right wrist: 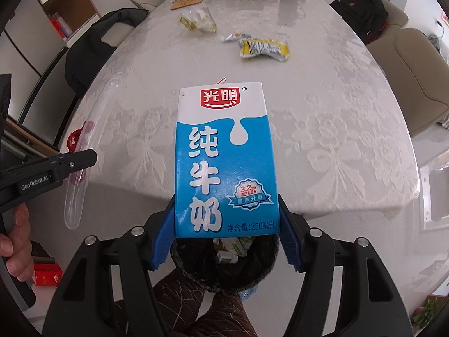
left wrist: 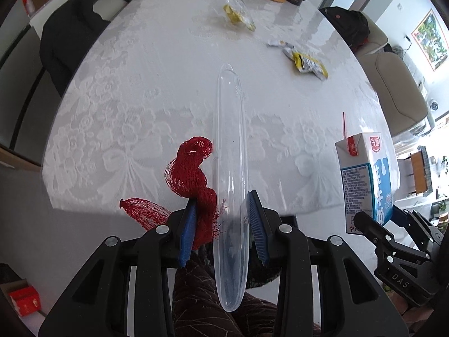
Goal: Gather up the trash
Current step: 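Carry the plastic tube and milk carton from the table over the bin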
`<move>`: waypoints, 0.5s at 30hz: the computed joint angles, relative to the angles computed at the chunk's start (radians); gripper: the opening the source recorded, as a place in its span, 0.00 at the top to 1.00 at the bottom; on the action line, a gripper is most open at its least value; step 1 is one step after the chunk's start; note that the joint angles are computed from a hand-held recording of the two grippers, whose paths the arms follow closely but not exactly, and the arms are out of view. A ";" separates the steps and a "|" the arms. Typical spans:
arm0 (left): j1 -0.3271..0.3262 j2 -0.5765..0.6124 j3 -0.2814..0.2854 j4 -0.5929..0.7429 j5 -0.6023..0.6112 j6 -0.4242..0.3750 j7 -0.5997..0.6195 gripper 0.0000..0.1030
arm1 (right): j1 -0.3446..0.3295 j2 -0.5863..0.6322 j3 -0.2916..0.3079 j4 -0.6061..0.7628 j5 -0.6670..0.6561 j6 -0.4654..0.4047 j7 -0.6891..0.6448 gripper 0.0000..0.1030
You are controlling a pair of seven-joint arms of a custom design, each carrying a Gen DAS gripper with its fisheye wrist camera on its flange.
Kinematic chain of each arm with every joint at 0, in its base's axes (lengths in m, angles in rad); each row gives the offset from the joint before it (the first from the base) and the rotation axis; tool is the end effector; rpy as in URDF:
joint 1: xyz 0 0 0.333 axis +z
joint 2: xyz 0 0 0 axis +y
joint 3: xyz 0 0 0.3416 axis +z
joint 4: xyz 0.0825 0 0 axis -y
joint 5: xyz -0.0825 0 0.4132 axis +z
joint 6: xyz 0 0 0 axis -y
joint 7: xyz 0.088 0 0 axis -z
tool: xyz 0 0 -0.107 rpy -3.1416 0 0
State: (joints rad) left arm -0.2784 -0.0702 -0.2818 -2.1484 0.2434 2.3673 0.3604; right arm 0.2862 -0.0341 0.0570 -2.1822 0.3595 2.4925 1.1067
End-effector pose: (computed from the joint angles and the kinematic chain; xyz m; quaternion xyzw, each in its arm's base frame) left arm 0.4874 -0.3051 0.4722 -0.8461 0.5030 -0.1507 0.0914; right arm 0.5475 0.1939 0.4495 -0.8544 0.4741 -0.0401 0.2091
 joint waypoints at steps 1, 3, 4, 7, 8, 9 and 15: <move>-0.005 0.000 -0.005 -0.002 0.002 -0.001 -0.007 0.66 | -0.002 -0.010 -0.003 -0.013 0.008 -0.002 -0.012 0.40; -0.015 0.003 -0.015 -0.005 0.004 -0.004 -0.022 0.66 | -0.005 -0.030 -0.011 -0.039 0.031 -0.011 -0.041 0.40; -0.022 0.004 -0.019 -0.007 0.003 -0.006 -0.030 0.66 | -0.006 -0.039 -0.015 -0.053 0.036 -0.013 -0.053 0.40; -0.044 0.012 -0.030 -0.016 -0.012 0.002 -0.048 0.66 | -0.006 -0.071 -0.031 -0.099 0.070 -0.022 -0.101 0.40; -0.050 0.015 -0.033 -0.018 -0.011 0.001 -0.052 0.66 | -0.005 -0.082 -0.038 -0.113 0.091 -0.026 -0.123 0.40; -0.059 0.018 -0.037 -0.022 -0.014 0.003 -0.056 0.66 | -0.004 -0.088 -0.044 -0.122 0.105 -0.032 -0.138 0.40; -0.102 0.049 -0.048 -0.040 -0.038 0.027 -0.077 0.66 | -0.008 -0.130 -0.069 -0.196 0.121 -0.051 -0.200 0.40</move>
